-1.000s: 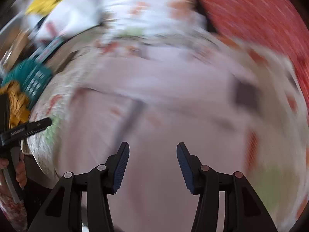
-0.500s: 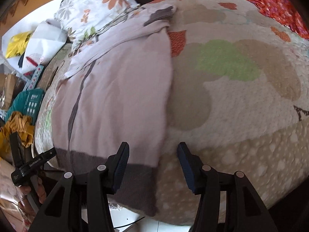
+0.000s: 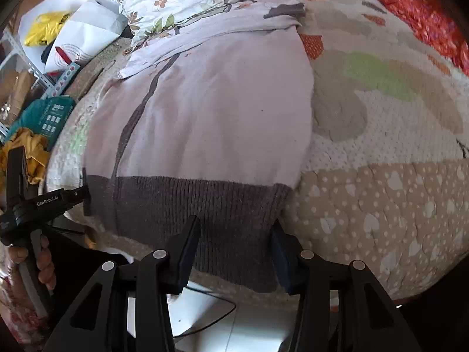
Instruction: Fold small clothes
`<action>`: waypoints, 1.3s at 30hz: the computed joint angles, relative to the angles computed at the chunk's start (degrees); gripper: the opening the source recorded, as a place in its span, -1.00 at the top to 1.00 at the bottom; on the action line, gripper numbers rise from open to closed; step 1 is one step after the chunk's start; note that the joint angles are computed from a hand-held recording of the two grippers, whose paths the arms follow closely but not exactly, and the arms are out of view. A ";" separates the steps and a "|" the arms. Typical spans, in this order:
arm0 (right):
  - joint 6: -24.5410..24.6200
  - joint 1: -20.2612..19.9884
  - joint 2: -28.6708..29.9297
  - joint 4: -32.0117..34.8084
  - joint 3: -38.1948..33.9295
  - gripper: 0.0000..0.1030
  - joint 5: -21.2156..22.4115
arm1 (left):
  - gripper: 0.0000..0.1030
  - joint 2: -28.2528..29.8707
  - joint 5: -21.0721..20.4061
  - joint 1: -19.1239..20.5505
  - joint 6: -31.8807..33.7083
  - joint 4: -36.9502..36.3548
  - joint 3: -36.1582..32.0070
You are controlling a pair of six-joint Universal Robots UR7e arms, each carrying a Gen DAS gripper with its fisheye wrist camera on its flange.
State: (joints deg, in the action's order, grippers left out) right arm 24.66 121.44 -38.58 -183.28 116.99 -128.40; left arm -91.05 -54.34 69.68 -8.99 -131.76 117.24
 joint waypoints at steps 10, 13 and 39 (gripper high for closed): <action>5.27 -3.88 -8.99 -4.07 9.60 0.84 13.28 | 0.87 -9.13 1.81 -2.45 -3.87 4.89 -0.66; 6.90 -3.98 -10.27 -3.34 11.65 0.85 14.59 | 0.87 -11.68 1.65 -2.10 -4.71 6.49 -0.45; 5.87 -5.07 -6.23 -2.04 8.06 0.42 13.25 | 0.87 -8.23 0.01 1.07 -7.30 7.34 -3.40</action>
State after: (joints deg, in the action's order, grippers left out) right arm 30.53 116.37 -44.81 -185.33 125.06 -115.15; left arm -99.28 -54.33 70.75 -16.29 -124.42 113.83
